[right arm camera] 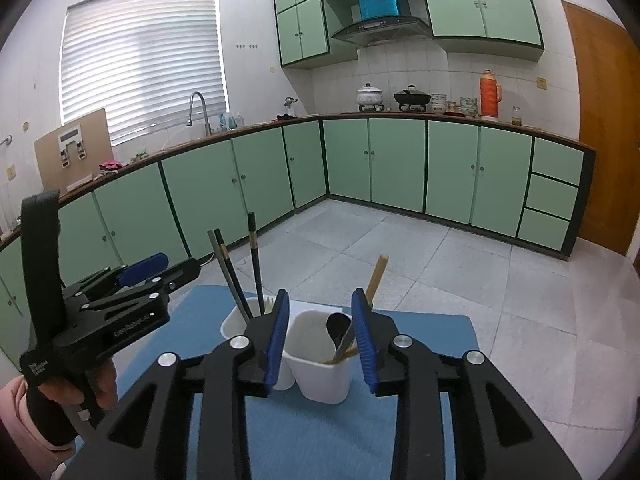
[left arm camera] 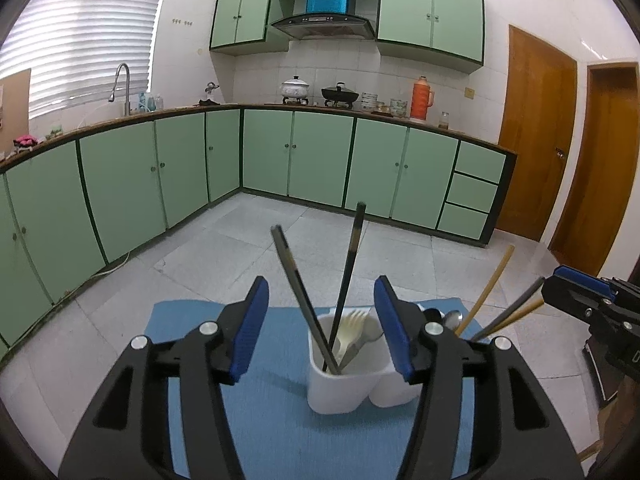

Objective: Organize utensils
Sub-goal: 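Open both tools to release the grey chopsticks and pull back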

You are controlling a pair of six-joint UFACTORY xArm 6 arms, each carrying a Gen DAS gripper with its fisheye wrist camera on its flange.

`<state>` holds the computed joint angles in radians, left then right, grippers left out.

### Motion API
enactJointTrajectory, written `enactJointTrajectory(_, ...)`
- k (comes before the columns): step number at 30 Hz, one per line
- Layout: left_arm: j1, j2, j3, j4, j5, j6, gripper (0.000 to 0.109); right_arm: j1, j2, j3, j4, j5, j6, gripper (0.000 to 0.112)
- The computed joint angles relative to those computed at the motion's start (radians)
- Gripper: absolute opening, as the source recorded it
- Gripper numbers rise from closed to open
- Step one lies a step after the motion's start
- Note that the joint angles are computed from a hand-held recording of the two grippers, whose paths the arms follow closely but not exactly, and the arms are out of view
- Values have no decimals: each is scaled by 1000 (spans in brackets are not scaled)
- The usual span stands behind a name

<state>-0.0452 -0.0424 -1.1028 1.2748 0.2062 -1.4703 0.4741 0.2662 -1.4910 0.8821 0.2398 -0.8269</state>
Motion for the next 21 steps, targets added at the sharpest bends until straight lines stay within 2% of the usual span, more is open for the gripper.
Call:
enactJointTrajectory(5, -4, -57, 64, 64, 13, -77, 59, -2, -40, 59, 74, -14, -61, 39)
enactJointTrajectory(10, -13, -143, 163, 86, 23, -126, 70, 5, -105, 150, 180, -34, -146, 47)
enactJointTrajectory(15, -41, -247, 294, 49, 48, -131, 85, 29, -180, 271, 235, -90, -200, 69)
enactJointTrajectory(17, -47, -288, 343, 30, 48, -127, 90, 42, -213, 332, 212, -119, -177, 78)
enactJointTrajectory(21, -94, -376, 444, -35, 111, -79, 94, 61, -273, 436, 219, -145, -171, 92)
